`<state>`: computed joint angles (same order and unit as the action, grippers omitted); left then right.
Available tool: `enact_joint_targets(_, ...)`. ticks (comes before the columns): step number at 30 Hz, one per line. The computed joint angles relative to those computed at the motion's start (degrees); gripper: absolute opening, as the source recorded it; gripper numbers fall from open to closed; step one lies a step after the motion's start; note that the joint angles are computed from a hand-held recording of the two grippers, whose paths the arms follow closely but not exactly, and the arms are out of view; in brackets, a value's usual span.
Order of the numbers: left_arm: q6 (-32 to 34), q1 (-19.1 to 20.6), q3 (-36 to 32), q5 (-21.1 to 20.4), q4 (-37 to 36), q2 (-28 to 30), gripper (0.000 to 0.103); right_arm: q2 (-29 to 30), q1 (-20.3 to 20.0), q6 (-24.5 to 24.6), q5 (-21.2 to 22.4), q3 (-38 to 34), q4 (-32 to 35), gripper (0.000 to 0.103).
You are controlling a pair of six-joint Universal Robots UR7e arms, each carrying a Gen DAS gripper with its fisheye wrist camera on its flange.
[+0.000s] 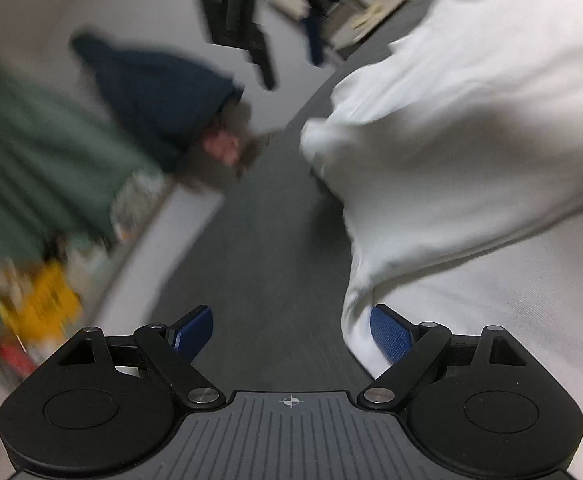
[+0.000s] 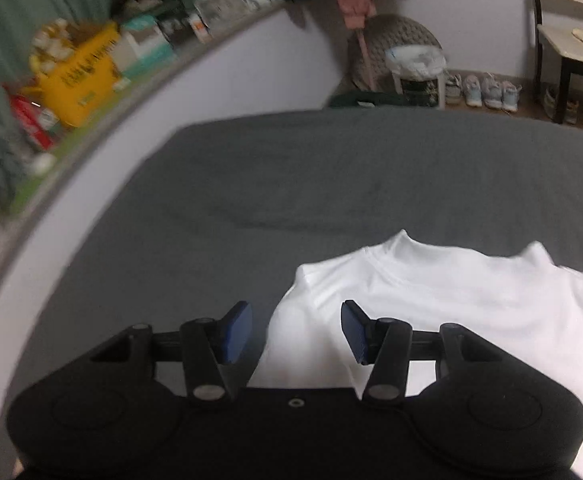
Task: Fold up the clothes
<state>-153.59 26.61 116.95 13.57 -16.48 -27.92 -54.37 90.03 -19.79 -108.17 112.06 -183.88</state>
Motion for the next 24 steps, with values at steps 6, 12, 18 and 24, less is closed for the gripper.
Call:
enact_joint_targets(6,5.8,0.9,5.1,3.1,-10.2,-4.0,0.088,7.4,0.4,-0.6,-3.9,-8.3,4.4,0.033)
enact_joint_targets(12,-0.5,-0.6,6.5,1.8,-9.0,-3.3,0.088,11.6,0.5,-0.4,-4.1,-11.8,4.6,0.006)
enact_joint_targets(18,-7.9,-1.5,7.6,1.5,-5.3,-2.9,0.088,17.9,1.2,-2.5,-8.3,-14.4,-3.8,0.005)
enact_joint_targets(24,-6.9,-0.9,8.8,2.0,-7.4,-4.1,0.088,12.5,-1.4,-3.4,2.9,-6.0,-15.1,0.042)
